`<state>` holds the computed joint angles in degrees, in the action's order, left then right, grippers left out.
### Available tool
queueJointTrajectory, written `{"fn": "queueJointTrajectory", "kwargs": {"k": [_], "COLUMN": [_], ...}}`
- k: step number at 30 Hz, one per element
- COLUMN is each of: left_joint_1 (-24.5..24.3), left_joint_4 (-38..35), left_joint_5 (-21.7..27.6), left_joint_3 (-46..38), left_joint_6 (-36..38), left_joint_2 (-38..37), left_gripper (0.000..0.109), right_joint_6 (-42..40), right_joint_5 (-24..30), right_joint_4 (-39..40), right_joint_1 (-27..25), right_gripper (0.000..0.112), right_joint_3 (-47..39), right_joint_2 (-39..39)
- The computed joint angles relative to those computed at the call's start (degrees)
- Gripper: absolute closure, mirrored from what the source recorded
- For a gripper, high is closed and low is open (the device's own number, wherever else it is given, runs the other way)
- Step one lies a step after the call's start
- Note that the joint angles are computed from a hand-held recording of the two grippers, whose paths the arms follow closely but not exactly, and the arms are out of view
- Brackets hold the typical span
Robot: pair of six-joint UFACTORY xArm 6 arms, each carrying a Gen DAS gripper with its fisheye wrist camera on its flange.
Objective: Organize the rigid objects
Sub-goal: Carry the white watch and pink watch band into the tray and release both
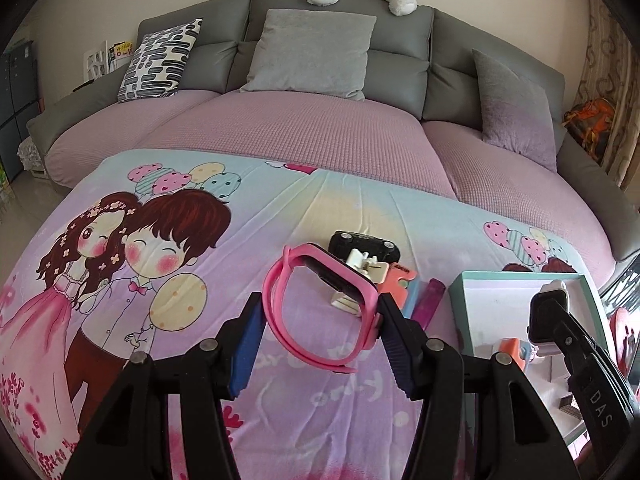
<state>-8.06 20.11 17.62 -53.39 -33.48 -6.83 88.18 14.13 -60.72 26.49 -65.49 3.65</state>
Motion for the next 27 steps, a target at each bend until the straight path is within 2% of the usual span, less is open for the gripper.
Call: {"fn": "queueJointTrajectory", "kwargs": {"k": [8,11,17,27], "left_joint_1": [-6.89,-10.17,-15.08,-17.65], "left_joint_4": [1.04,-1.46,-4.21,-3.48], "left_joint_5": [-0.98,-0.86,-1.40,-2.41], "left_joint_3": [-2.30,-3.45,-4.96,-6.72], "left_joint_6": [2.32,5.83,10.58,10.38], "left_joint_2": [2.47,4.13,6.46,9.62], "left_gripper": [0.051,0.050,0.050,0.050], "right_joint_6": [8.72,11.49,12.54,10.41], "right_joint_5": [7.55,10.42,16.89,19.73], "right_joint_4": [-6.41,-7.27,-6.78,-4.15], "right_joint_1": [-3.54,-4.98,-6.08,-6.56], "right_gripper": [0.098,0.097,0.097,0.097], "right_joint_3": [6.19,8.56,11.05,11.85], "right_joint_2": [-7.24,-9.53,-12.06,-12.04]}}
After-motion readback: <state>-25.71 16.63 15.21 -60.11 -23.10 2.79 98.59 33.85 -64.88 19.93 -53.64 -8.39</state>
